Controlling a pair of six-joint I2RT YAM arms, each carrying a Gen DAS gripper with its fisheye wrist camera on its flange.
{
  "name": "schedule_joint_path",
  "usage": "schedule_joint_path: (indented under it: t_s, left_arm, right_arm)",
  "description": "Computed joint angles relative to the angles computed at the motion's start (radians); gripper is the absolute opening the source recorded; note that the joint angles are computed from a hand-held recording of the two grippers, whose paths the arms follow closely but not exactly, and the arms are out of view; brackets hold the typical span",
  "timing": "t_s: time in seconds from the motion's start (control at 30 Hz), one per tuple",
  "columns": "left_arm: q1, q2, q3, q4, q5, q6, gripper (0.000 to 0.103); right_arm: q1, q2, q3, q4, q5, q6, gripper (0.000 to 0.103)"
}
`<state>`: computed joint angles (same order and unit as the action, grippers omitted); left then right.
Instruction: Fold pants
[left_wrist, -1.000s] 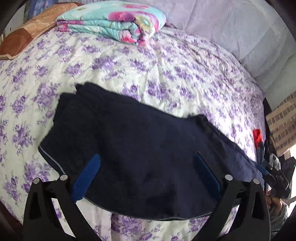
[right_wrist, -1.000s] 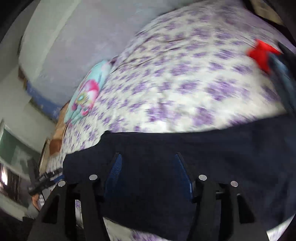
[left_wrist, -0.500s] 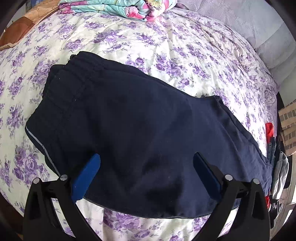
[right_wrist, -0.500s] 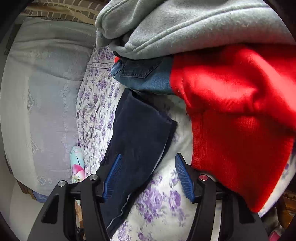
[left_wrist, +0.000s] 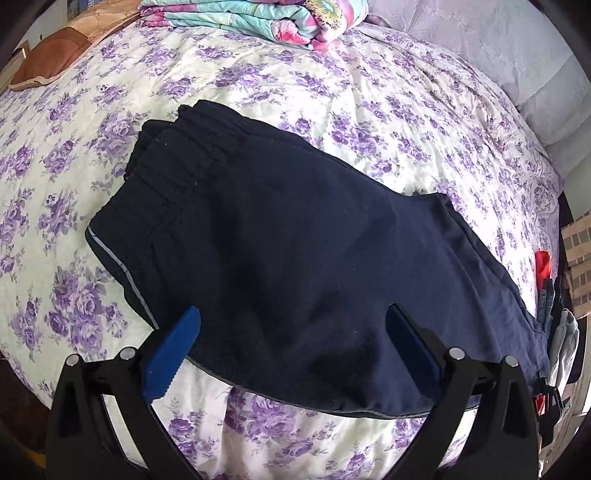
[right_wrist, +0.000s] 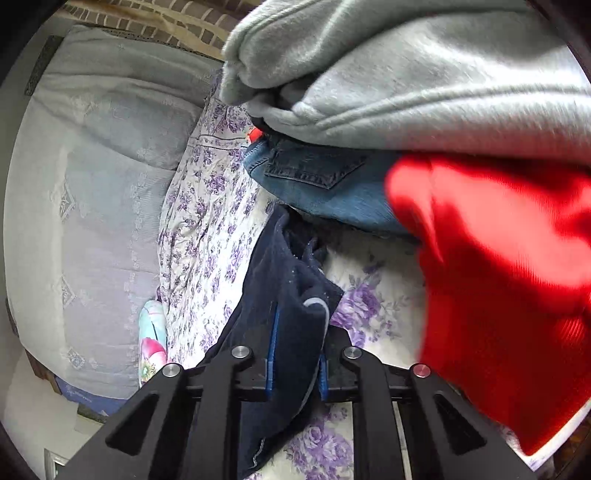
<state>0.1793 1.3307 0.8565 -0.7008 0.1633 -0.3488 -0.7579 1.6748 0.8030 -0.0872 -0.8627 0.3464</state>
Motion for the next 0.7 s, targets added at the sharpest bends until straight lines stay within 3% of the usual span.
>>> schedule_joint_path:
  t_s: [0.13, 0.33, 0.5, 0.6, 0.7]
  left_arm:
    - [0.036, -0.022, -0.011, 0.006, 0.041, 0.013, 0.098]
    - [0.143, -0.093, -0.028, -0.008, 0.124, 0.071, 0.098]
    - [0.323, -0.156, -0.05, -0.055, 0.208, 0.162, 0.098]
    - [0.417, -0.169, -0.061, -0.079, 0.235, 0.218, 0.098]
    - [0.512, -0.172, -0.076, -0.101, 0.265, 0.272, 0.098]
  right_arm:
    - [0.083, -0.107, 0.053, -0.065, 0.032, -0.009, 0.016]
    - [0.413, -0.21, 0.214, -0.16, 0.224, -0.129, 0.016]
    - [0.866, -0.239, 0.241, -0.193, 0.484, -0.442, 0.016]
    - [1.128, -0.168, 0.173, -0.187, 0.629, -0.654, 0.016]
    - [1.278, -0.085, 0.077, -0.123, 0.767, -0.752, 0.016]
